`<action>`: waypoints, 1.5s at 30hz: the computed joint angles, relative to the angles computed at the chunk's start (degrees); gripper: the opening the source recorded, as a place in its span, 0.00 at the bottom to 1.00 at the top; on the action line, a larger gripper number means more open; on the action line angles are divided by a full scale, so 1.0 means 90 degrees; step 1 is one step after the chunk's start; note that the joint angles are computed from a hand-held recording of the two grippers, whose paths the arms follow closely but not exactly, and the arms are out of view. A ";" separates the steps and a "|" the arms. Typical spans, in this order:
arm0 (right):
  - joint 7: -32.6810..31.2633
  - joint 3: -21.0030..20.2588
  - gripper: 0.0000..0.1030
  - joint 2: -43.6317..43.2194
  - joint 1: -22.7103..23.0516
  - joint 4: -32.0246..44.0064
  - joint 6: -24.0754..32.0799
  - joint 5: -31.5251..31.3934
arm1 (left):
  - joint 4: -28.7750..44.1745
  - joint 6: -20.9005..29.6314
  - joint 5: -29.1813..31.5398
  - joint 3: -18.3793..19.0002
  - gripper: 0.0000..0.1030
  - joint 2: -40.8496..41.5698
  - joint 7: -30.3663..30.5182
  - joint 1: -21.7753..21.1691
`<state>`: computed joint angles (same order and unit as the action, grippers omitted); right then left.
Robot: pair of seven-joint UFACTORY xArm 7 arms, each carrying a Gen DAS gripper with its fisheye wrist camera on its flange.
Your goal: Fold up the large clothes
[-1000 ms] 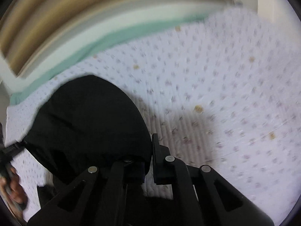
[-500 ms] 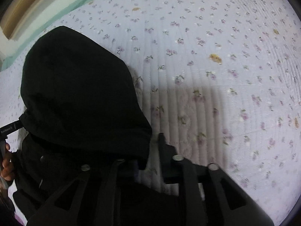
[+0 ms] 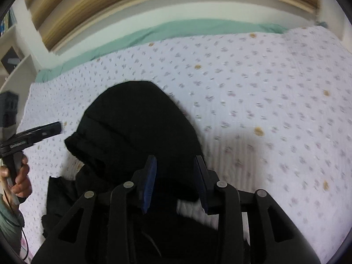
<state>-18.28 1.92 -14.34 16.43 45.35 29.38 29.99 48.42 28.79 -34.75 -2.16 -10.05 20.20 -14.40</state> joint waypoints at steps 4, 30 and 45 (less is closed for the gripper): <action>0.0223 0.0224 0.34 0.1211 -0.0076 0.0372 0.0041 -0.0314 | 0.0289 0.0097 0.1047 -0.0297 0.46 0.1191 -0.1083 0.0174; -0.1807 0.0366 0.63 0.2519 -0.0868 0.2411 0.1478 0.0965 | 0.2136 0.1306 -0.0493 -0.0275 0.80 0.2323 0.0808 0.0665; -0.2267 0.0719 0.16 0.0402 -0.0309 0.0700 0.0650 0.0838 | 0.0119 0.0897 -0.0802 -0.0495 0.14 -0.0096 0.1614 0.0473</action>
